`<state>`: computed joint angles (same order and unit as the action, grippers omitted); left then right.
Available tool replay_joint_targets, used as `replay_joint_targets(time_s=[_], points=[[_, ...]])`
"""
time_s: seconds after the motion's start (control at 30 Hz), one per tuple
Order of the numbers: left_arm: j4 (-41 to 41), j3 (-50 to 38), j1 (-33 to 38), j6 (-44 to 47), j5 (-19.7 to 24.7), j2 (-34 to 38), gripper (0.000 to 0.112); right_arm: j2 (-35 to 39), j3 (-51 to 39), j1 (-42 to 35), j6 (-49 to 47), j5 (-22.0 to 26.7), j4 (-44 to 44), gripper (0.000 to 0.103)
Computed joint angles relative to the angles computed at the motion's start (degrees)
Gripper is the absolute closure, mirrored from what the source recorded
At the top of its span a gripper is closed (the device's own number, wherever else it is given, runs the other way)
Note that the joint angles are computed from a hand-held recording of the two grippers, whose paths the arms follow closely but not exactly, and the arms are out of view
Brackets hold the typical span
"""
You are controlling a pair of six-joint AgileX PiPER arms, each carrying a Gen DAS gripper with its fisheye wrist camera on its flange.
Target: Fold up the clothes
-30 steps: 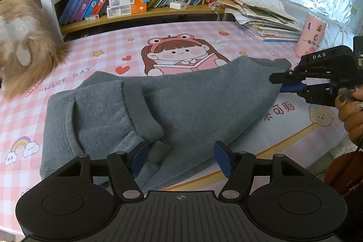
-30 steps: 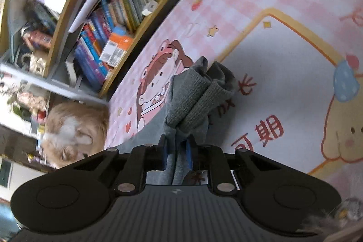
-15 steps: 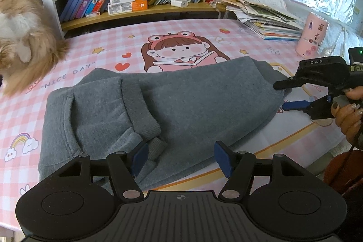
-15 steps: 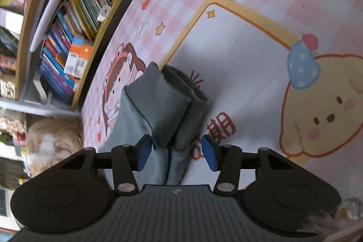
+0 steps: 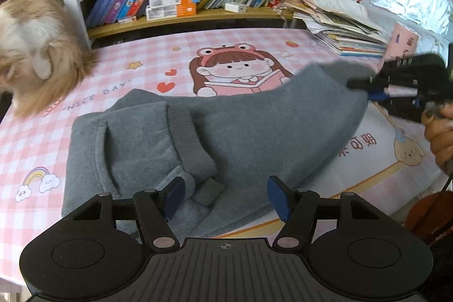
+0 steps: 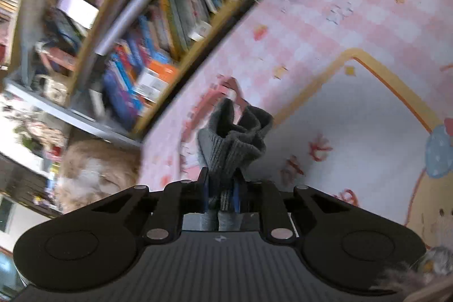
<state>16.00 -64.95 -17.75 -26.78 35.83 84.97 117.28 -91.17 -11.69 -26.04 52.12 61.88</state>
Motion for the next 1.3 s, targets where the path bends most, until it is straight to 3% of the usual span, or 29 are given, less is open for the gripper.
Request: replay_joint_targets(time_s=[0.07,0.2,0.27,0.43,0.73,0.93,1.1,1.3], points=[[0.36,-0.08,0.27,-0.19,0.15,-0.09,0.047,1.37,-2.15,0.47,6.28,0.11,-5.01,0.088],[0.7,0.18,1.12,-1.02,0.14,-0.43,0.047,3.85,-5.25,0.66,11.94,2.15,-8.44,0.065],[0.42,0.42,1.68,-1.26,-0.03,-0.6,0.047,4.88,-6.32,0.98,12.91,2.98,-9.17,0.065],[0.05,1.53,2.97,-1.42,-1.17,-1.53,0.047,4.67,-6.93,1.85,12.7,3.09,-10.43,0.085],[-3.74,5.96,10.13,2.04,-5.47,-5.93,0.047,-2.68,-5.14,2.55,7.91,4.81,-6.06,0.087],[-14.86,8.05,20.49,15.9,-8.81,-9.45,0.047,-7.6,-6.45,6.8,8.34,4.53,-2.38,0.088],[-32.78,9.74,32.36,36.09,-9.66,-11.6,0.047,-9.88,-11.44,13.33,9.83,3.91,-2.91,0.088],[-53.4,11.47,45.84,59.89,-6.93,-12.03,0.047,-8.33,-22.37,24.28,14.36,4.01,-9.85,0.088]])
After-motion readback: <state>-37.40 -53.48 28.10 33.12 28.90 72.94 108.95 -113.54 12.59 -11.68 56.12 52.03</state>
